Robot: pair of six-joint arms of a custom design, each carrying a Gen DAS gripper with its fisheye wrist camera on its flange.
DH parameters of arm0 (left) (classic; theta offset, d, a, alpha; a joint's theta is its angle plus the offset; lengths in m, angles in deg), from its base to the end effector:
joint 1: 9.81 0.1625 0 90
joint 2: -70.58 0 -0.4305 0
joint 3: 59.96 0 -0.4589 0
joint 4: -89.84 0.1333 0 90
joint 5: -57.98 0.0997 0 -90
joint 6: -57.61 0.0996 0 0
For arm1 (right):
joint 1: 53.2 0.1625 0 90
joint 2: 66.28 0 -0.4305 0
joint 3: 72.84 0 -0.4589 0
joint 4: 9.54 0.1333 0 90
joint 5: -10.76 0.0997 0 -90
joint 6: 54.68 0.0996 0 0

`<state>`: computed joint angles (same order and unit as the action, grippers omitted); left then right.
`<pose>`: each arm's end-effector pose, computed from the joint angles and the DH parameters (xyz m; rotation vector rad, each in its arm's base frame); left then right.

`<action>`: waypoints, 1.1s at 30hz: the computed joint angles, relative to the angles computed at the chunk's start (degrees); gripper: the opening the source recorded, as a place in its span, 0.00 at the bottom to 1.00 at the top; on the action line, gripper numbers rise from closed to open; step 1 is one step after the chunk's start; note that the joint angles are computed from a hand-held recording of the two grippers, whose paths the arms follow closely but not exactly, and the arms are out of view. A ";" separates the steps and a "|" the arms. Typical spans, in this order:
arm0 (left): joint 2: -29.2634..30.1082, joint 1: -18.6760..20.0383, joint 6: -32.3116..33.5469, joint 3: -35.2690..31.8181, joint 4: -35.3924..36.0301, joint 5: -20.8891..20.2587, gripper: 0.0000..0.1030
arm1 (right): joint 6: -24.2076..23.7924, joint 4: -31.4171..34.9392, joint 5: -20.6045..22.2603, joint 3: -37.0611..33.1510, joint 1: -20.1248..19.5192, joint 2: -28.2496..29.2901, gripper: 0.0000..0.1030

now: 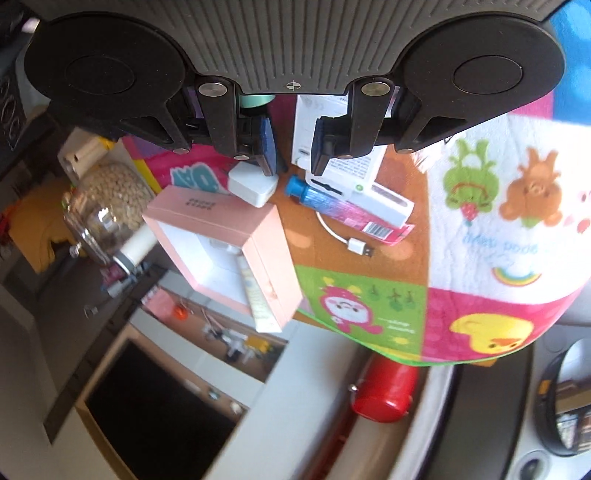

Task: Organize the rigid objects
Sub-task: 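Grasp the black cup with the left tool while the right tool holds the lipstick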

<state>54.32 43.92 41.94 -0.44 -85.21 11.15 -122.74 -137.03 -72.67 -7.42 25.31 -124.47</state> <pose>-0.3524 -0.8208 -0.0192 0.0748 2.5038 -1.2792 -0.0212 -0.8306 0.4354 1.3697 -2.4533 0.6870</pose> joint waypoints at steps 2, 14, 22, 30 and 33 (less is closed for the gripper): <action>0.57 -0.39 -0.17 0.04 -1.75 1.03 0.23 | -1.10 -3.68 -1.36 3.97 1.05 -1.08 0.77; 6.43 -1.41 3.60 -9.21 4.27 2.55 0.23 | -11.45 -22.55 -3.41 9.12 -1.34 -3.25 0.77; 18.85 -1.50 10.22 -29.52 15.10 8.86 0.34 | 2.03 -15.22 2.28 2.40 -3.86 -2.98 0.77; 18.84 -0.65 5.74 -29.82 23.82 6.55 0.52 | 10.81 -12.60 -4.47 -3.65 -3.82 2.28 0.60; 19.46 -0.38 5.64 -31.06 23.32 5.87 0.52 | 11.58 -12.64 -5.66 -4.96 -3.56 3.57 0.52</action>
<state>73.78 43.54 47.57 -31.51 -61.89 17.02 -111.16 -149.67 -78.32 -12.37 21.76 -120.90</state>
